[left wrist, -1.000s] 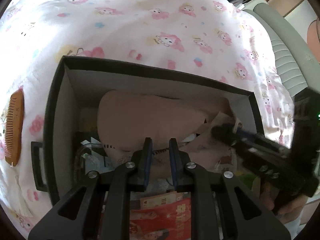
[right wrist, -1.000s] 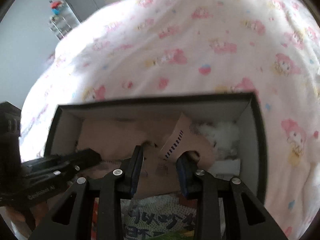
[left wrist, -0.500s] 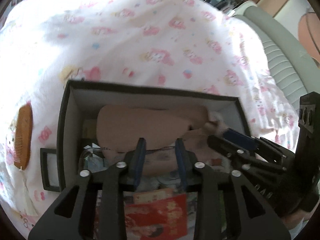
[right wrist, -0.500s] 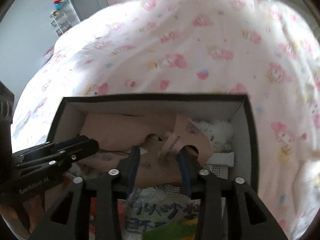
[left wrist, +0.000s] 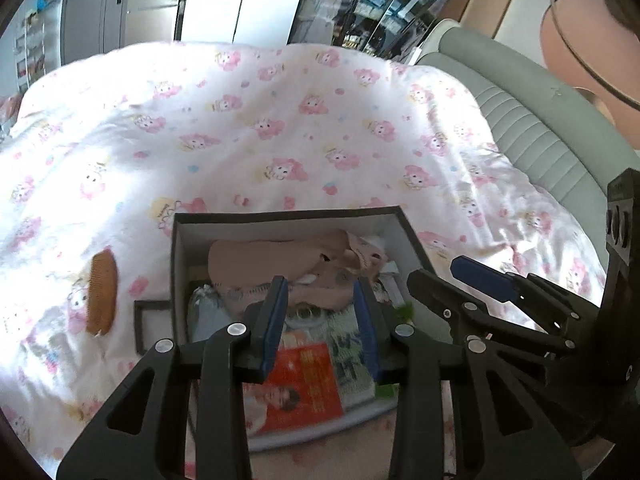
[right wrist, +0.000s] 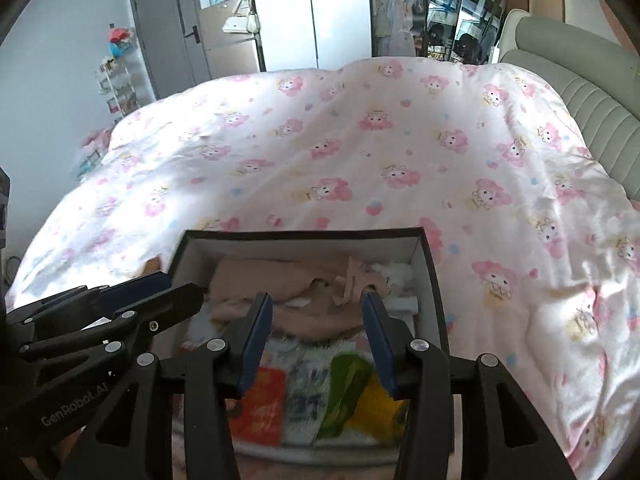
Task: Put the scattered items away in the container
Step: 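Withdraw the left gripper from the box toward the wooden comb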
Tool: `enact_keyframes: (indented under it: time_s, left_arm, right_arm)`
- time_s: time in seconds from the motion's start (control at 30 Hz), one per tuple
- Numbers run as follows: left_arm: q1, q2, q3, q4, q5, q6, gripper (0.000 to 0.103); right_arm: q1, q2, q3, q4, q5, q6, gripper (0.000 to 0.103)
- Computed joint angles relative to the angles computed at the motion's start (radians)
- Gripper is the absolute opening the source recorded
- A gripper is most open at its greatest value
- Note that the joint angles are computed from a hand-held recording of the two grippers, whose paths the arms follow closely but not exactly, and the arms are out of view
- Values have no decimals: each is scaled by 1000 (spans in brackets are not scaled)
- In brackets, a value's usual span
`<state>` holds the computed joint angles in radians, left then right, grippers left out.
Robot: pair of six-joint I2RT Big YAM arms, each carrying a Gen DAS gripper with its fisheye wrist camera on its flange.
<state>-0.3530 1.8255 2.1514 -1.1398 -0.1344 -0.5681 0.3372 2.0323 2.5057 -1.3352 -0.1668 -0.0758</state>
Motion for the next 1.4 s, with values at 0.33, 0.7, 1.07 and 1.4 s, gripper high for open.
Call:
enact_keyframes:
  time_s: [0.33, 0.7, 1.07, 1.4]
  left_arm:
    - [-66, -197, -196, 26, -43, -65, 34]
    - [-69, -364, -324, -26, -136, -141, 34]
    - [8, -499, -509, 11, -101, -158, 34]
    - [146, -574, -717, 121, 57, -178, 34]
  right_arm:
    - [25, -261, -331, 122, -22, -29, 43]
    - [116, -329, -377, 149, -46, -47, 43]
    - [212, -292, -362, 118, -52, -31, 43]
    - [273, -140, -241, -3, -82, 6, 43]
